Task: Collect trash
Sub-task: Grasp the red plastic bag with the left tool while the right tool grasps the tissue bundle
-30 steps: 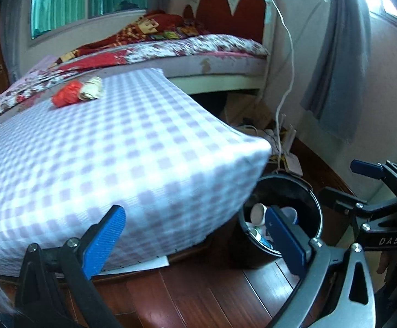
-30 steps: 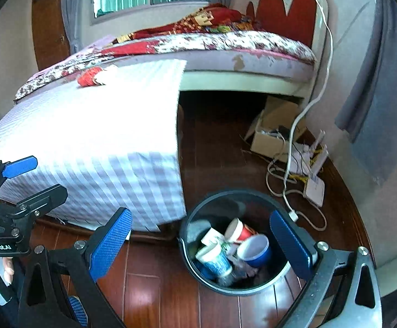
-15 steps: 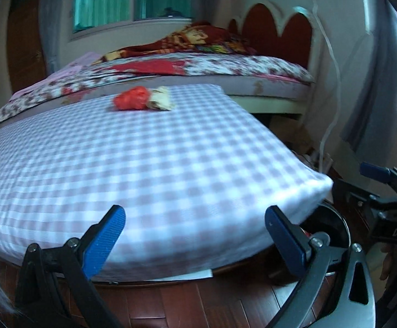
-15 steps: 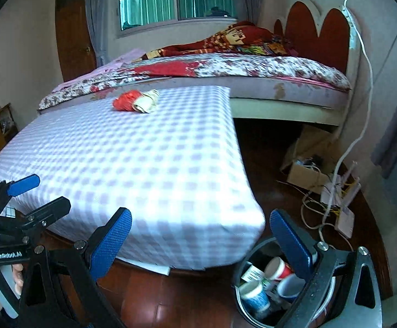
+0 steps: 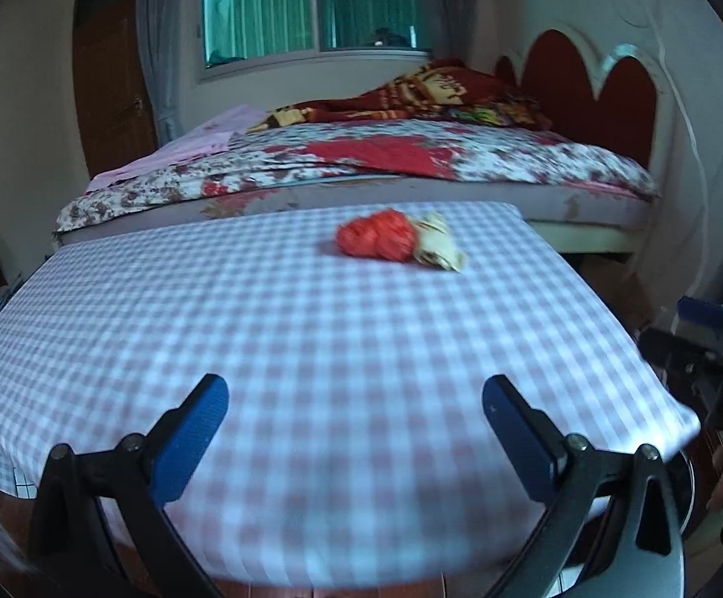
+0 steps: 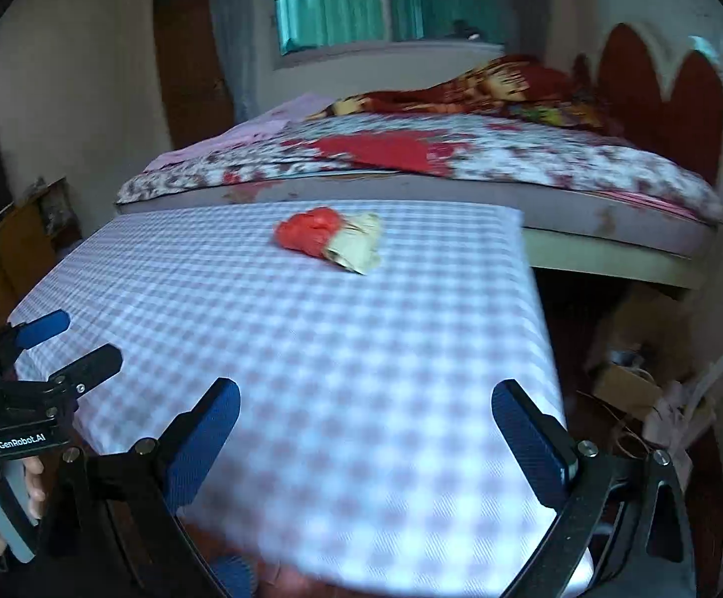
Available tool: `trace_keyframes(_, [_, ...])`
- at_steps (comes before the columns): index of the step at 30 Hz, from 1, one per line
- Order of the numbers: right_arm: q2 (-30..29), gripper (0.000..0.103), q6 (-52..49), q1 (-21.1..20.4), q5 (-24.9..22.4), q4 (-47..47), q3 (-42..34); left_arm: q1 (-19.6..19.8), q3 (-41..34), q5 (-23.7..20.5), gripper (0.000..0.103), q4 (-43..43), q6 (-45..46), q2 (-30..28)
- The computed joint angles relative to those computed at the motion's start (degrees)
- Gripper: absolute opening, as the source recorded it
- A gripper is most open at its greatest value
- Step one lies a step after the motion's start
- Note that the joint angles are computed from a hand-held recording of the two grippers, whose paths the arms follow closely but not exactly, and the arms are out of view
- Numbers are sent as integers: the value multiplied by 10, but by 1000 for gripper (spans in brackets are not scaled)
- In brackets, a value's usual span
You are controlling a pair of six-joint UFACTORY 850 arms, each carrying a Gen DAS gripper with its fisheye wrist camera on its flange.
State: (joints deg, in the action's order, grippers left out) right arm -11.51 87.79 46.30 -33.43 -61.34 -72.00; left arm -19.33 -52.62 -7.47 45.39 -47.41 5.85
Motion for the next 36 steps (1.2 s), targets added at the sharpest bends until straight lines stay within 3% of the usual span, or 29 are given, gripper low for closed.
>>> trace_keyframes(2, [-20, 102, -31, -6, -1, 13, -24, 9, -31, 1, 102, 16, -6, -35])
trace_keyframes(7, [-129, 102, -151, -53, 9, 84, -145, 25, -114, 4, 102, -83, 90, -129])
trace_keyframes(9, [-171, 101, -184, -74, 15, 118, -192, 27, -143, 3, 102, -61, 71, -159])
trace_keyframes(12, [-234, 92, -262, -106, 42, 168, -261, 30, -193, -3, 102, -88, 109, -211])
trace_keyframes(15, [-284, 85, -343, -121, 28, 259, -331, 36, -241, -17, 102, -153, 178, -257])
trace_keyframes(18, [-350, 79, -410, -137, -4, 317, -429, 38, -271, -23, 102, -182, 208, -284])
trace_keyframes(21, [-412, 59, -489, -152, -60, 384, -521, 36, -302, -32, 102, -247, 277, -309])
trace_keyframes(22, [-413, 48, -490, -152, -61, 385, -522, 35, -314, -36, 102, -289, 317, -318])
trace_keyframes(24, [-405, 38, -488, -157, -51, 376, -509, 32, -335, -45, 102, -358, 380, -332])
trace_keyframes(31, [-347, 38, -443, -178, -12, 337, -419, 14, -406, -75, 102, -441, 466, -384])
trace_keyframes(36, [-344, 39, -460, -183, -3, 358, -416, 14, -452, -104, 99, -496, 503, -417])
